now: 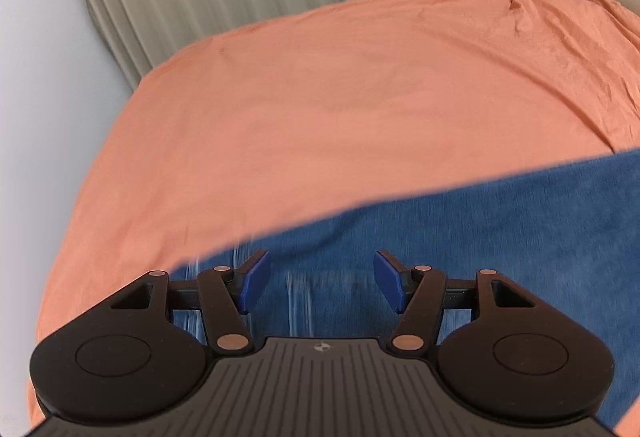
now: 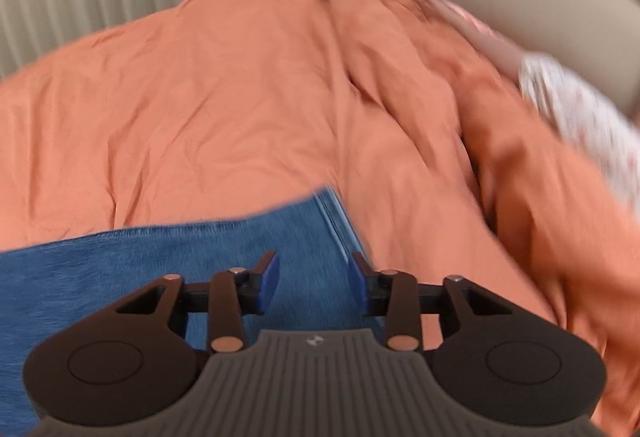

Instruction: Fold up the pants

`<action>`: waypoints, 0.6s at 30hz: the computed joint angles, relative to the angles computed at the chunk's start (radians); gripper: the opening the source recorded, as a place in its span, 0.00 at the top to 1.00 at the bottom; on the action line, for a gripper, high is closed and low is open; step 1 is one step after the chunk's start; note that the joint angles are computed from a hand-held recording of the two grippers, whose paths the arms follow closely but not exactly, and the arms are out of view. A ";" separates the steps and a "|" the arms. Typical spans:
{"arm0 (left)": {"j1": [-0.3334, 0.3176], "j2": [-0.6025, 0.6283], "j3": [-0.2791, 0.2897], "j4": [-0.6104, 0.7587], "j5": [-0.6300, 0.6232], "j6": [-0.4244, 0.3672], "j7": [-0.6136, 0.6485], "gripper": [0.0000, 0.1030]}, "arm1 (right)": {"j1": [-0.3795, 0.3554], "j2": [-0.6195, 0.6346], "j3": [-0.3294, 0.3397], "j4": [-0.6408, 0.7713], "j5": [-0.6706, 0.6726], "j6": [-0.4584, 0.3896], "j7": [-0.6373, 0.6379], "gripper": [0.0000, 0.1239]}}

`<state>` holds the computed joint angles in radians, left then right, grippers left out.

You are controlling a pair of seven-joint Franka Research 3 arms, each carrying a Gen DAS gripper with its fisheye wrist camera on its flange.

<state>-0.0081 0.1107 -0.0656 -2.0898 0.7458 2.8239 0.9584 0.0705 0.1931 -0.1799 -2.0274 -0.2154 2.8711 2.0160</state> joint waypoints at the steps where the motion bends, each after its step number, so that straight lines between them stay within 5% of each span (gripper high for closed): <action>1: 0.001 -0.022 0.001 -0.032 -0.001 -0.003 -0.008 0.32 | -0.014 -0.024 0.012 -0.043 0.045 0.016 -0.006 0.73; 7: 0.022 -0.113 -0.012 -0.174 -0.011 -0.039 -0.044 0.33 | -0.099 -0.042 0.072 -0.173 0.374 0.130 -0.072 0.76; 11: 0.038 -0.129 -0.022 -0.203 0.055 -0.082 -0.141 0.33 | -0.213 0.007 0.220 -0.166 0.723 0.209 -0.294 0.79; 16: 0.049 -0.140 -0.025 -0.214 0.036 -0.108 -0.154 0.33 | -0.122 0.036 0.135 -0.156 0.726 0.242 -0.295 1.00; 18: 0.048 -0.130 -0.029 -0.203 0.030 -0.121 -0.155 0.33 | -0.004 0.035 -0.002 -0.168 0.562 0.249 -0.190 1.00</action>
